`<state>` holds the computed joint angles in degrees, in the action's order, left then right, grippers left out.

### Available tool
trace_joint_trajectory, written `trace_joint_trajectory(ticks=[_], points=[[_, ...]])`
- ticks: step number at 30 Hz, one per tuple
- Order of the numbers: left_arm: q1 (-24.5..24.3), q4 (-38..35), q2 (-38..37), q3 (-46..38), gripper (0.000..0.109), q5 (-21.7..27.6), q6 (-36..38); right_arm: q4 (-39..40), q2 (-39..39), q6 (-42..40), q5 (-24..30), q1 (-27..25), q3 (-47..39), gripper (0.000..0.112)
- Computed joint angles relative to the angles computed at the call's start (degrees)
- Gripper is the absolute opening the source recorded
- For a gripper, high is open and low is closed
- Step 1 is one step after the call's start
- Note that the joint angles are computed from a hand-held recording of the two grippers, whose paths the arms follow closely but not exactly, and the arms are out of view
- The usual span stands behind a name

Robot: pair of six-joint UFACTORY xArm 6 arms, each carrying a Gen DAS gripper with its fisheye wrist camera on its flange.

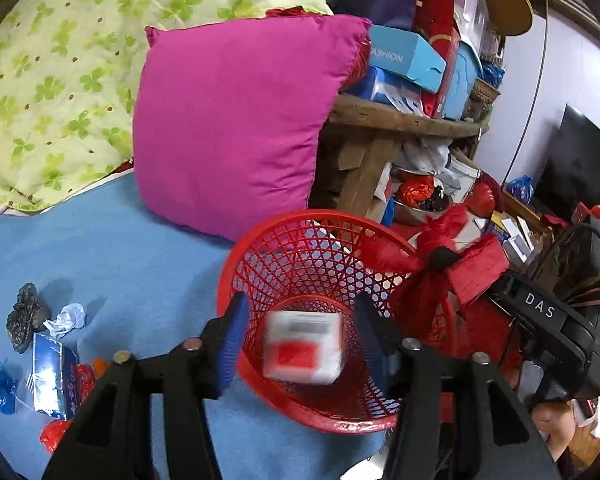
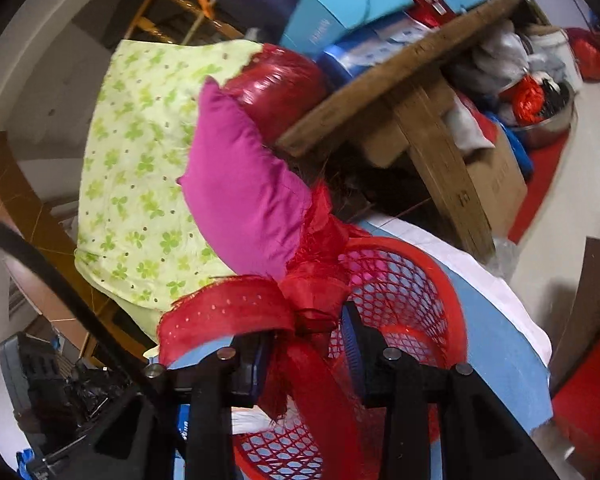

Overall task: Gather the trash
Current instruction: 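Carry both items over the red wastebasket and open both tools to drop them, then grasp the blue toothpaste box with the right tool while the left tool grasps the blue plastic bag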

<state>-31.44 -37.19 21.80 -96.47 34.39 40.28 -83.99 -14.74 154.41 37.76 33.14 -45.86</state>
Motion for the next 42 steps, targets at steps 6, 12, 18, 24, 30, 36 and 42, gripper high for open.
trace_joint_trajectory(ticks=[6, 12, 18, 24, 30, 36, 42], points=[[1.63, -2.85, -2.89, 4.24, 0.064, -4.33, 3.15, -0.6, 0.34, -0.03, 4.23, 2.38, -0.49, 0.072], [7.45, -5.19, -6.59, 10.37, 0.064, -10.42, 3.8, -4.68, 3.28, -2.41, 11.97, 7.33, -5.01, 0.072], [15.27, 2.06, -6.91, 15.83, 0.069, -22.52, -4.77, -12.33, 12.26, -7.59, 10.7, 10.11, -16.03, 0.072], [24.05, 19.51, -4.99, 19.09, 0.069, -28.64, -21.33, -12.68, 25.91, -14.11, -1.58, 9.04, -31.98, 0.072], [28.51, 20.65, -0.85, 17.35, 0.069, -27.26, -24.02, 5.54, 43.63, -32.66, -15.48, 6.72, -51.21, 0.072], [32.16, 18.27, 4.28, 11.34, 0.069, -22.98, -25.62, 36.5, 59.84, -56.28, -22.03, 5.12, -67.57, 0.072], [34.57, 20.49, 12.33, 0.3, 0.069, -17.0, -29.8, 60.87, 77.18, -76.68, -13.35, 5.32, -92.17, 0.072]])
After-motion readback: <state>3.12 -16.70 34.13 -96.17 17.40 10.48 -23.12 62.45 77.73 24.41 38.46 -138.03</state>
